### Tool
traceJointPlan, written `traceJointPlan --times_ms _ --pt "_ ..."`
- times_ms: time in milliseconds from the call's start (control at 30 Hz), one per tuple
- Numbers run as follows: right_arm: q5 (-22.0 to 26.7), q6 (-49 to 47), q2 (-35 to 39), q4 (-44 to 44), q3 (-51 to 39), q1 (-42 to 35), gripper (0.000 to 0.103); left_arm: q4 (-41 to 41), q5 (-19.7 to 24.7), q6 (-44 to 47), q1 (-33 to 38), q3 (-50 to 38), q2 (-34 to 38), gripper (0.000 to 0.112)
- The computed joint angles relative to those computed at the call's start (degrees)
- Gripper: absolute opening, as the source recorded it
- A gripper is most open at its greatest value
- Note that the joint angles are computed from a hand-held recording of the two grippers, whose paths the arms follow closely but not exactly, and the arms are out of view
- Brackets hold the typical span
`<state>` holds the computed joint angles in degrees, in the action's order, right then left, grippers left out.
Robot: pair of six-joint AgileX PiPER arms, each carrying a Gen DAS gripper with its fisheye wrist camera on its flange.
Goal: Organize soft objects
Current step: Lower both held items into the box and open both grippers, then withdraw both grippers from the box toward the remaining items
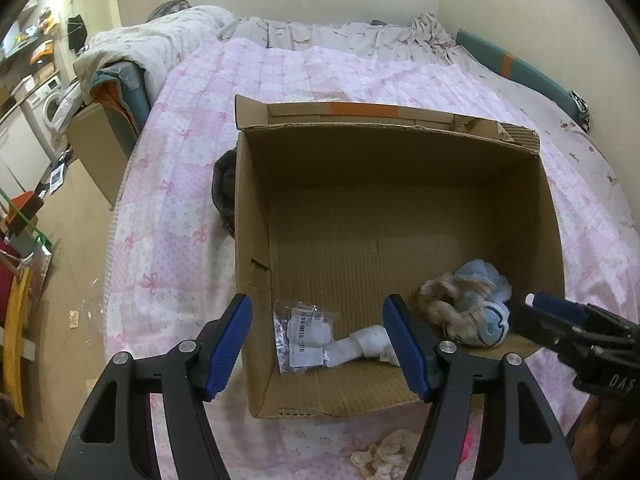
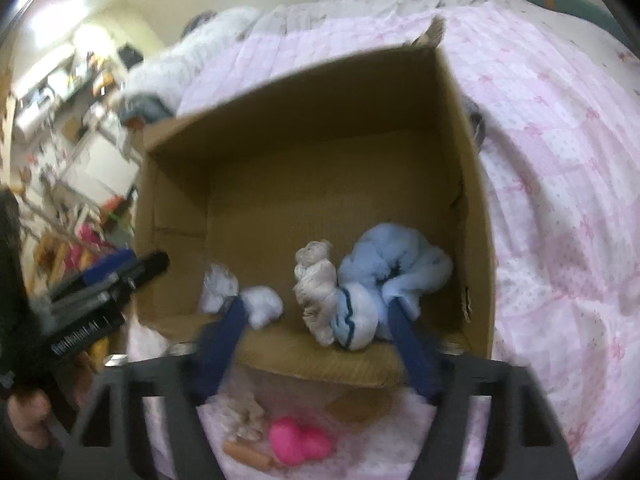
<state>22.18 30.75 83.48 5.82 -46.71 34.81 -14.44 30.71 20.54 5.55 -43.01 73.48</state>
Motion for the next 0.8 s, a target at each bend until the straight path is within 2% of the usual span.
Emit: traceJointPlan --times_ms 233,300,433,733,800 --pt "0.27 -0.76 -0.21 1.91 0.23 -0.99 0.080 1.39 -0.71 -1.25 -0.73 0.48 -0.52 0.065" --pt "0.31 0.85 -0.38 0.19 0.04 -0.65 0.080 1.67 -0.94 -1.47 -0.54 0.62 -1.02 0.065" --pt "0.77 2.13 -0.04 -1.30 -0.21 -0.37 0.080 -0.71 -1.87 0.15 1.40 1.37 -4.61 0.065" --pt "2.19 8.11 -0.41 -6.94 -0.18 1.00 0.080 -1.17 1.60 1.22 5.74 1.04 -8.52 0.065" --pt "2.47 9.42 -1.43 -8.12 0.32 1.30 0.080 -3.37 2.91 3.30 8.63 1.44 -10.61 0.065"
